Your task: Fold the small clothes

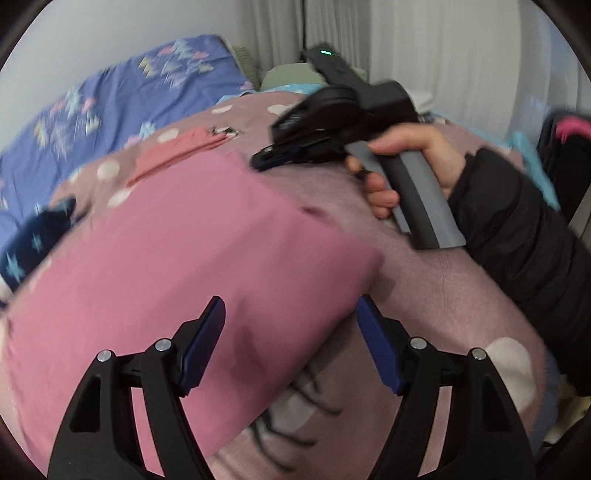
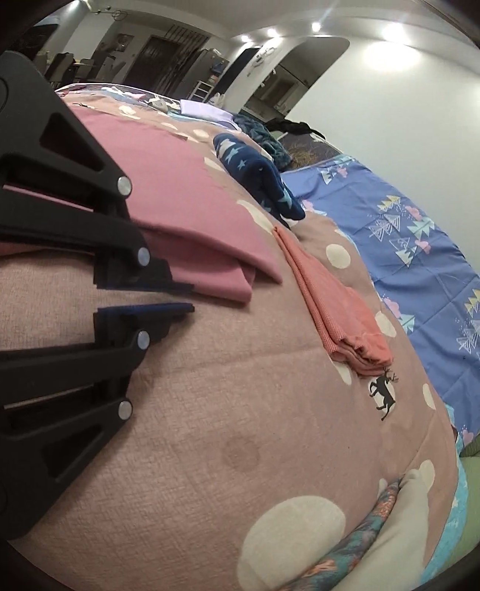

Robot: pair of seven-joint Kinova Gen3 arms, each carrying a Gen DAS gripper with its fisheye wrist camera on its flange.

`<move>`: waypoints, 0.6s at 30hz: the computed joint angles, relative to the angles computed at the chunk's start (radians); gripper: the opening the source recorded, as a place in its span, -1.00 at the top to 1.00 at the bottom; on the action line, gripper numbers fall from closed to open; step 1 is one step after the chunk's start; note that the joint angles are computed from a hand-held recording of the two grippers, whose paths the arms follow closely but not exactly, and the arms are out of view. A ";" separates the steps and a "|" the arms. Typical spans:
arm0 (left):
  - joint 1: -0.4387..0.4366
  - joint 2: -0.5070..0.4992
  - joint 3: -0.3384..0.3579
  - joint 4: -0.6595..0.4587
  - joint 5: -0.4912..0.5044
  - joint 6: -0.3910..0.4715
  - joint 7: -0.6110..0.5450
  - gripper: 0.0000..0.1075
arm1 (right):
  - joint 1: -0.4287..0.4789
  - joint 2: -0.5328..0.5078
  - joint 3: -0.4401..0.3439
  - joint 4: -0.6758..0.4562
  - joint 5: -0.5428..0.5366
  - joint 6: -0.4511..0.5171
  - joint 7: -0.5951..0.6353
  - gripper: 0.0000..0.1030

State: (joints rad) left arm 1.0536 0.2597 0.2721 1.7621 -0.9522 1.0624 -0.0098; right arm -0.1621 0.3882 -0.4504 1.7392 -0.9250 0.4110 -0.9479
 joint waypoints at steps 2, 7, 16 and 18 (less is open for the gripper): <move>0.018 0.050 0.000 -0.063 -0.002 0.053 -0.041 -0.37 | 0.012 0.001 -0.016 0.007 -0.014 -0.005 0.029 0.88; 0.066 0.146 -0.045 -0.212 0.021 0.187 -0.131 -0.37 | 0.049 0.015 -0.041 0.003 -0.069 0.041 0.104 0.80; 0.119 0.232 -0.107 -0.342 0.067 0.266 -0.206 -0.37 | 0.067 0.049 0.007 -0.012 -0.221 0.177 0.221 0.77; 0.130 0.243 -0.110 -0.351 0.076 0.274 -0.232 -0.37 | 0.049 0.045 0.031 -0.013 -0.230 0.188 0.231 0.74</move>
State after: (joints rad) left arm 1.1831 0.5022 0.1622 1.4112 -0.8757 1.3360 -0.2415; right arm -0.1128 0.4329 -0.4196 1.7258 -1.1553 0.5995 -0.7173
